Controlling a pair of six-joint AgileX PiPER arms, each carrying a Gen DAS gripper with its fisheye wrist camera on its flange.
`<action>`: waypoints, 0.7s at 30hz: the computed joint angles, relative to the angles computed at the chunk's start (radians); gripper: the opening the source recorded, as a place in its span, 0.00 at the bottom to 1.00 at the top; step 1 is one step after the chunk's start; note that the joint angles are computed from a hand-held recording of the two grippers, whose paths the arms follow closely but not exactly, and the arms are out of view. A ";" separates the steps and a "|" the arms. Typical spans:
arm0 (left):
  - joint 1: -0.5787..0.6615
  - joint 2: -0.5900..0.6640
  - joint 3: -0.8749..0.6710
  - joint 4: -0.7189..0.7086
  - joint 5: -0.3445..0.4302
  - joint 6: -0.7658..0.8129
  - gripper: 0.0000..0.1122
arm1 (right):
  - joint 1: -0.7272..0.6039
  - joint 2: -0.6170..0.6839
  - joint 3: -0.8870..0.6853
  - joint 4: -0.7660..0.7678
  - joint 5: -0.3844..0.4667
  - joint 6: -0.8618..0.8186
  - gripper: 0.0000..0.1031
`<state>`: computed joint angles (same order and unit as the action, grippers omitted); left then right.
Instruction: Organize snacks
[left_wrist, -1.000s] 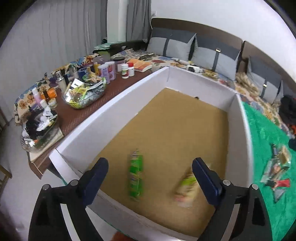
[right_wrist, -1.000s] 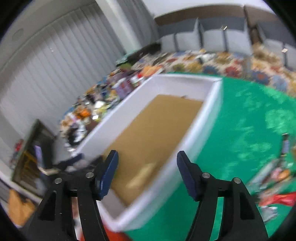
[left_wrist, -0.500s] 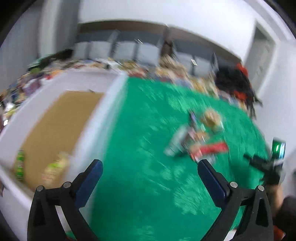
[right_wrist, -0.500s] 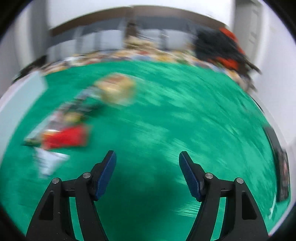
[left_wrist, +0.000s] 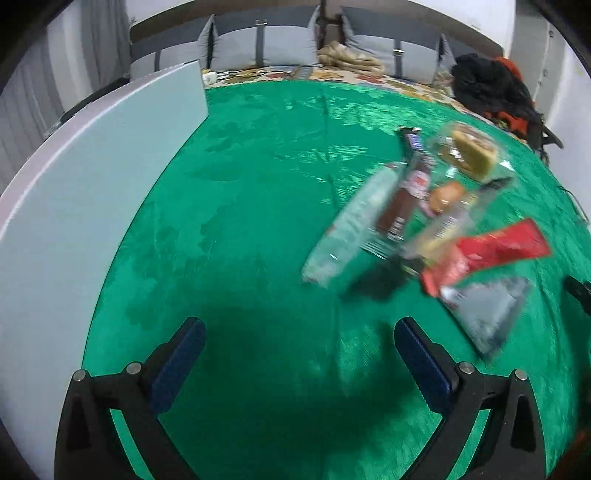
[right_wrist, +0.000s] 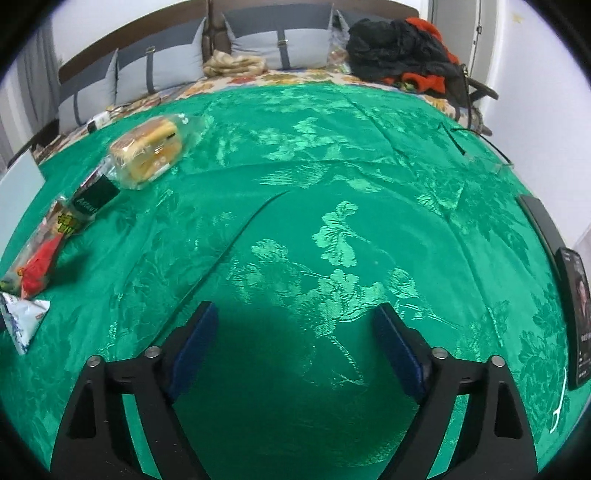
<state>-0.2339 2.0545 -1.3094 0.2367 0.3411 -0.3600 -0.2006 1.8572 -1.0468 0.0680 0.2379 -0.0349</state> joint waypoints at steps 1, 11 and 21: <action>0.003 0.018 -0.013 0.017 0.000 -0.017 0.91 | 0.003 0.002 0.000 -0.011 -0.002 0.012 0.87; 0.023 0.032 -0.007 0.036 -0.062 -0.021 0.92 | 0.005 0.001 0.001 -0.037 -0.002 0.038 0.87; 0.067 0.119 -0.166 -0.146 0.001 0.213 0.92 | 0.005 0.000 0.003 -0.046 -0.003 0.046 0.88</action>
